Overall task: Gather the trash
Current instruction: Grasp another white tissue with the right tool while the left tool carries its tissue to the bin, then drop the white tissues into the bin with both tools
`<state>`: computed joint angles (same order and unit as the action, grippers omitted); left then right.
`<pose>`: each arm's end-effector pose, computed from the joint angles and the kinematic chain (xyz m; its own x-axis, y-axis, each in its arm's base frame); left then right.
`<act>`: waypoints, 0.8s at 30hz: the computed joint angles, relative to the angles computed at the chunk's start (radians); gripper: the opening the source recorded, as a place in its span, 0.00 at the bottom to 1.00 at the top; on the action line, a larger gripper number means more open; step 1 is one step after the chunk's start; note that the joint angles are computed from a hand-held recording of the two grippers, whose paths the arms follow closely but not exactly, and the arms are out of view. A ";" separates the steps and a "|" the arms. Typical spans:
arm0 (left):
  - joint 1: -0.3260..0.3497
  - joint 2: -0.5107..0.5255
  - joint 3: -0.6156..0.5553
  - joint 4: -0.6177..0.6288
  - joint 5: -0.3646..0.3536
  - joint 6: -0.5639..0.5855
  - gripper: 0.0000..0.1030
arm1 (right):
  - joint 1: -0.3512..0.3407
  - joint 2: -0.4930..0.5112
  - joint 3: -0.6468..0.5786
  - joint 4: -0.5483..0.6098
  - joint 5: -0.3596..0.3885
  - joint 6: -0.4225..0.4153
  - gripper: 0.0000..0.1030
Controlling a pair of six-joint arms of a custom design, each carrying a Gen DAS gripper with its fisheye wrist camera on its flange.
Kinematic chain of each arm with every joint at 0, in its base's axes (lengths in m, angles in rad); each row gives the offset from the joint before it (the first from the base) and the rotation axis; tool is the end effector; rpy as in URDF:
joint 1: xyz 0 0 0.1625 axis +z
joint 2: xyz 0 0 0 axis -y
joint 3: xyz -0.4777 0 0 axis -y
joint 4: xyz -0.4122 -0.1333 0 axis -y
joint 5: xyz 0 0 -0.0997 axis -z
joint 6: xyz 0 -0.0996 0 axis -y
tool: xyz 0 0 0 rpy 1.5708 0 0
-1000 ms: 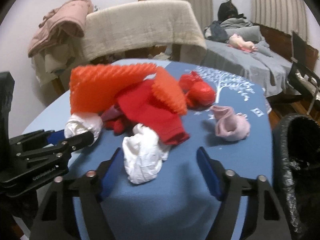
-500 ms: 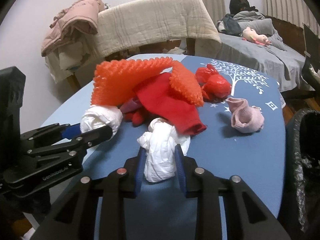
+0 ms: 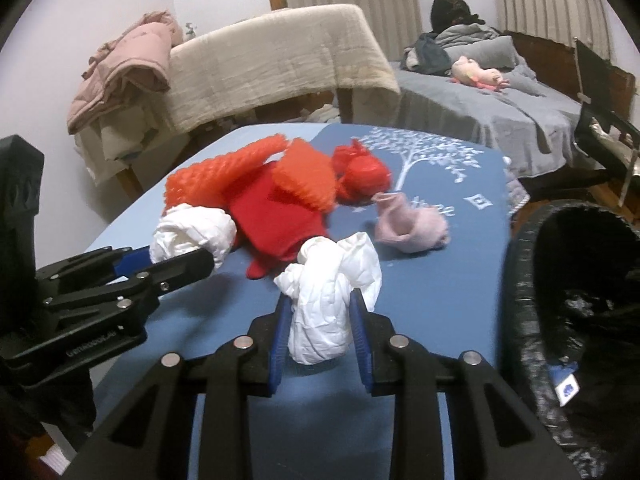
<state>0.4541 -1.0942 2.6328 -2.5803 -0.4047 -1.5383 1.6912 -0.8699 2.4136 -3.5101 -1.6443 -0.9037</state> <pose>-0.1698 -0.3331 0.0908 -0.7674 -0.3604 -0.5303 0.2693 0.5694 -0.7767 0.1791 -0.4311 0.0623 -0.5276 -0.7764 0.3447 -0.8491 0.4948 -0.1852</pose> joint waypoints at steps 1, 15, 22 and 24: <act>0.000 0.007 -0.002 -0.016 0.001 0.014 0.34 | -0.003 -0.005 0.000 -0.004 0.002 0.001 0.28; 0.044 0.173 -0.102 -0.454 0.031 0.455 0.34 | -0.054 -0.119 -0.013 -0.042 0.038 0.024 0.28; 0.069 0.251 -0.167 -0.642 0.025 0.660 0.34 | -0.100 -0.174 -0.034 -0.070 0.021 0.047 0.28; 0.078 0.273 -0.189 -0.694 0.020 0.718 0.34 | -0.113 -0.186 -0.042 -0.074 0.016 0.053 0.28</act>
<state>0.5318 -0.8217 2.4439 -3.2738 -0.3850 -0.8198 1.5784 -1.0556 2.3716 -3.5841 -1.6285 -0.8505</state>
